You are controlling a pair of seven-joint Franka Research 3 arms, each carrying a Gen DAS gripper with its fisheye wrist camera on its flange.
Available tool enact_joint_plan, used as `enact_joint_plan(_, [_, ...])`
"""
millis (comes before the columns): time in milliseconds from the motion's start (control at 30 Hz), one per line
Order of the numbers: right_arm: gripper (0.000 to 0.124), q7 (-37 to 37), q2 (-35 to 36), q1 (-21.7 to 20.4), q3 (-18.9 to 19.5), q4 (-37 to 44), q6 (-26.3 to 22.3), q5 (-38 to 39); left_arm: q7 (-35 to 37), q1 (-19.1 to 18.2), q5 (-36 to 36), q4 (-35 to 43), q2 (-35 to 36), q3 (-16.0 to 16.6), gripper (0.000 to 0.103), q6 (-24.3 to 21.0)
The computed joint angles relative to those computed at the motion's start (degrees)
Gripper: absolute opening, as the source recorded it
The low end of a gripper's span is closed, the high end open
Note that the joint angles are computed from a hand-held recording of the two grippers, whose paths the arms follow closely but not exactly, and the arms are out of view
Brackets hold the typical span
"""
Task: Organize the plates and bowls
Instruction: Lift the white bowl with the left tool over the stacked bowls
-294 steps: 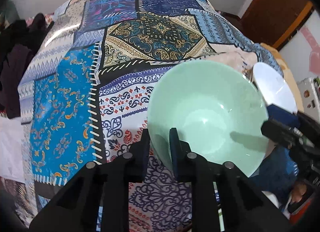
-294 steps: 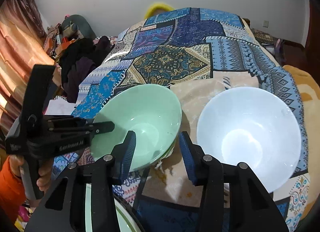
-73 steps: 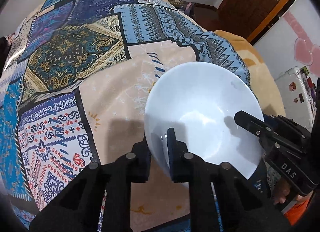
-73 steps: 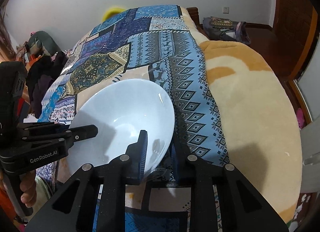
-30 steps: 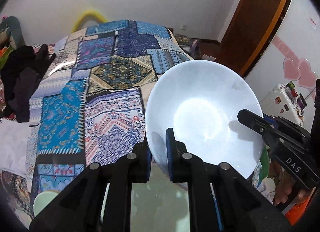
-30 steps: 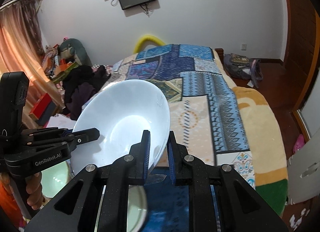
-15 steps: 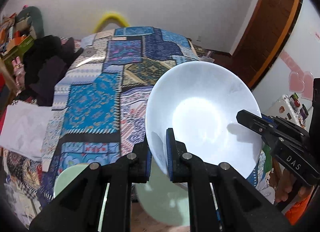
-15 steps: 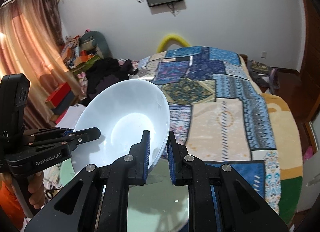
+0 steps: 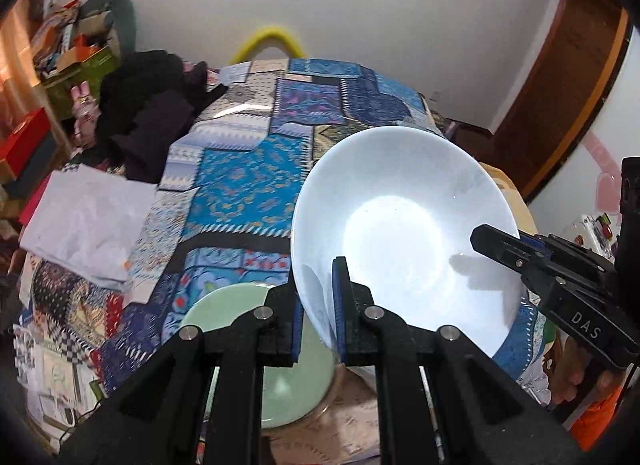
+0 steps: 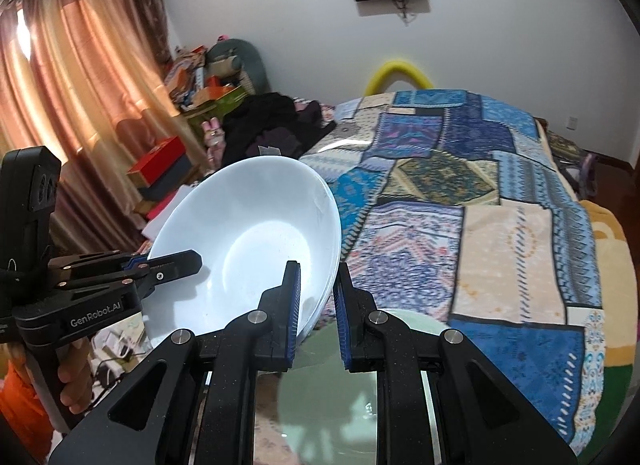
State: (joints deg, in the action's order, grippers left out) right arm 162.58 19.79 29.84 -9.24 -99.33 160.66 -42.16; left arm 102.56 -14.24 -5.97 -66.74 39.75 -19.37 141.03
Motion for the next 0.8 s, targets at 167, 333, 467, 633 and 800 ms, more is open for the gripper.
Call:
enact_joint_plan(167, [0.015,-4.8,2.8,-0.5,1.6,2.9,0.1,4.4,-0.3,1.7,-0.2,-3.8,-1.8,0.6,0.012,1.1])
enact_joint_plan(333, [0.015,-10.1,5.7,0.1,2.0,5.7,0.0,10.2,-0.8,3.0,-0.1,-6.0,-2.5,0.9,0.012,1.6])
enact_joint_plan(467, [0.015,-13.5,7.6,1.0,1.8,7.6,-0.6,14.5,-1.6,3.6,0.2,-6.7,-2.4,1.3,0.012,1.5])
enact_joint_plan(633, [0.015,-17.6,9.8,1.4,2.1,9.7,-1.5,20.0,-2.0,4.4,0.4,-7.5,-2.1,1.5,0.012,1.3])
enact_joint_plan(800, [0.015,-21.0,11.8,1.5,2.7,11.7,-2.7,24.6,-2.3,4.8,0.7,-7.4,-1.2,1.6,0.012,0.2])
